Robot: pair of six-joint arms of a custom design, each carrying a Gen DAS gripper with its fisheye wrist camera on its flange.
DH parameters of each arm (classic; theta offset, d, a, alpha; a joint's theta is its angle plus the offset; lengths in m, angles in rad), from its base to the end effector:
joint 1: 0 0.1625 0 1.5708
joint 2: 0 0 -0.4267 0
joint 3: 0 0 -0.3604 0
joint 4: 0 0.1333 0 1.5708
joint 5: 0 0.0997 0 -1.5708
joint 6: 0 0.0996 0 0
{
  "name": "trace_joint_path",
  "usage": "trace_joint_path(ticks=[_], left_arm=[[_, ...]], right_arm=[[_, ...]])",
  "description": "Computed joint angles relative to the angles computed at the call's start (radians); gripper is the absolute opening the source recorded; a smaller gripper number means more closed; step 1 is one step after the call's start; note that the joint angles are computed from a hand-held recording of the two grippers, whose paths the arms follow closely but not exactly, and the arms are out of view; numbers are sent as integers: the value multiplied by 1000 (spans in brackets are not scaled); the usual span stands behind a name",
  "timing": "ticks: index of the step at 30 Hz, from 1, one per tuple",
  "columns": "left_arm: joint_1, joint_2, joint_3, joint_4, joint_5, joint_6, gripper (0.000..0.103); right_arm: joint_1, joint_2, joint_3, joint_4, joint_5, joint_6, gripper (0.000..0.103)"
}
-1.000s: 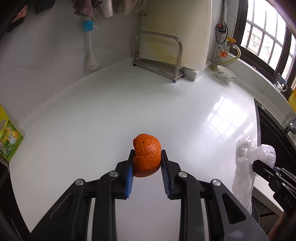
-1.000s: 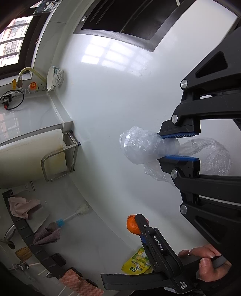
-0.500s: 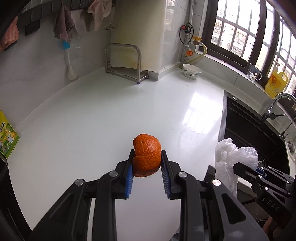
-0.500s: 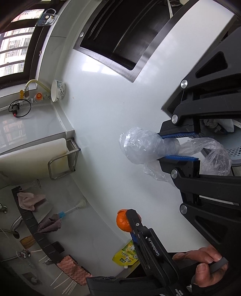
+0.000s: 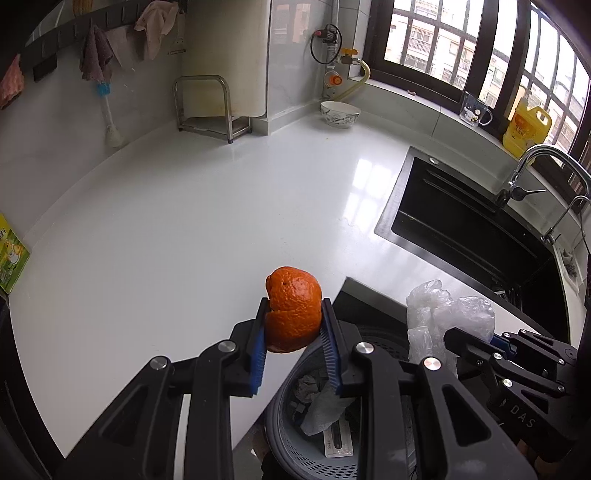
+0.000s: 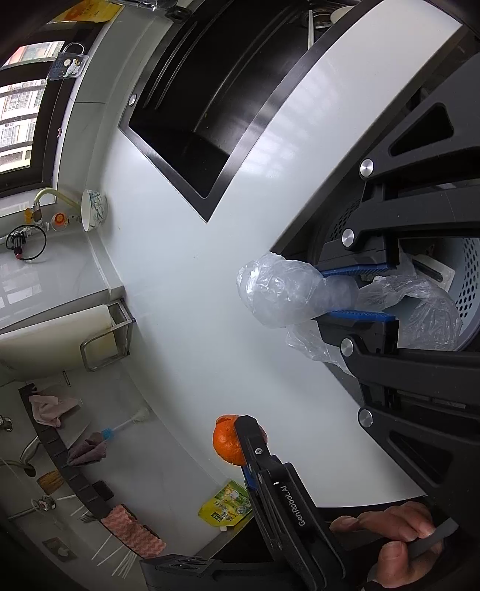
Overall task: Collect trash
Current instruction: 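Lift the orange ball and clear bag and carry both over the basket, then open both tools to drop the ball and bag into the basket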
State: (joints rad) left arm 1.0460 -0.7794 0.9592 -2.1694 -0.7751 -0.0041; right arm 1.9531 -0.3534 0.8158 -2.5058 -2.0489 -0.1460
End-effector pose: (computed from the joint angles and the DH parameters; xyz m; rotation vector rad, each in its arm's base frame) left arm -0.2126 -0.7753 0.3748 0.4064 2.3497 -0.7481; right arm 0.3990 -0.7578 0.1160 0.5393 -2.5868 0.7065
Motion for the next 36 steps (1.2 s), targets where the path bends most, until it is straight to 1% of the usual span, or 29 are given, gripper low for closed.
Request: trace_joint_path(ticks=[8, 13, 21, 28, 30, 36], left_arm=[[-28, -18, 93, 22, 18, -86, 27], [-32, -22, 129, 51, 25, -147, 27], [-24, -16, 158, 117, 25, -233, 27], [-18, -16, 174, 160, 29, -292, 27], [-17, -18, 180, 167, 31, -306, 27], [-14, -29, 199, 182, 44, -355, 29]], right_arm=[[-26, -89, 150, -27, 31, -10, 15], [-45, -118, 196, -11, 46, -14, 15], [-69, -107, 191, 77, 53, -20, 15], [-92, -89, 173, 148, 80, -18, 15], [-97, -87, 173, 158, 92, -20, 15], [-105, -75, 160, 182, 94, -38, 16]])
